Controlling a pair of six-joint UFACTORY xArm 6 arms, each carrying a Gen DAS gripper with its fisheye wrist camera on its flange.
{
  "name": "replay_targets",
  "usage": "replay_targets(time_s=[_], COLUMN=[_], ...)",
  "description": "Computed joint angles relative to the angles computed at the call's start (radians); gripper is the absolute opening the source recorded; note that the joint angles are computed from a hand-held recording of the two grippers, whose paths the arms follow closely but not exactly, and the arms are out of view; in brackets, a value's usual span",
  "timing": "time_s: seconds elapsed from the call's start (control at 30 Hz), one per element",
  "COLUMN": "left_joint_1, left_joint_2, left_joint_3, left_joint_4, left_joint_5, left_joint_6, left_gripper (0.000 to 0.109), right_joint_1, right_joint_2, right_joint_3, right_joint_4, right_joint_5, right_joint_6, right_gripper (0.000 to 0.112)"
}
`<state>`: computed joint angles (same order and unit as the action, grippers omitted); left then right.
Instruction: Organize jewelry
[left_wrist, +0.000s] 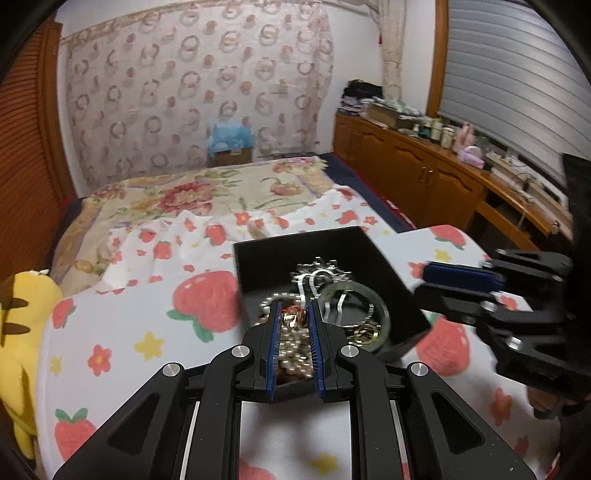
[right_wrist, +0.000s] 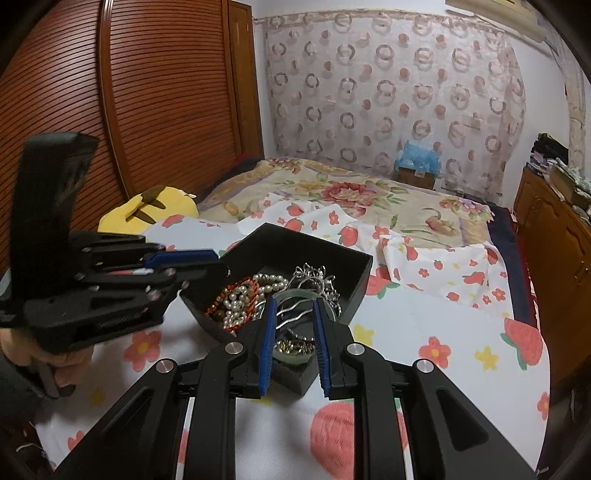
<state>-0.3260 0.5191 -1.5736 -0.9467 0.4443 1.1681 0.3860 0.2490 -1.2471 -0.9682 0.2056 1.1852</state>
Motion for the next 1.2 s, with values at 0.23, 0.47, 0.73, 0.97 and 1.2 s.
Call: replay_targets(time_s=[0.23,0.47,0.73,0.97,1.2], left_joint_1=[0.006,0.003,0.011,0.016,0.031], left_joint_2=[-0.046,-0.155,-0.292,-0.375,-0.446], left_joint_3=[0.061,0.207,0.364,0.450,0.522], left_joint_4=[-0.033,-0.143,-0.279,-0.425,-0.549], left_joint_5=[-0.042,-0.130,-0.182,-0.217,-0.195], left_joint_6=[0.024,0.141,0.255,0.387,0.493], left_gripper=[0.043,0.078,0.095,0.095,0.095], right_joint_1=[0.031,0.098,0.194,0.266,0.318], right_joint_2=[-0.064,-0.157,-0.266,-0.323,-0.349], right_joint_3=[0.055,0.131,0.218,0.270,0.305], right_joint_4=[-0.134,-0.302,-0.410,-0.450,-0.474], right_joint_5=[0.062,0.178,0.336,0.449,0.526], right_joint_6=[0.166,0.400,0.585,0.691,0.762], right_gripper=[0.023,0.045,0.091,0.100,0.100])
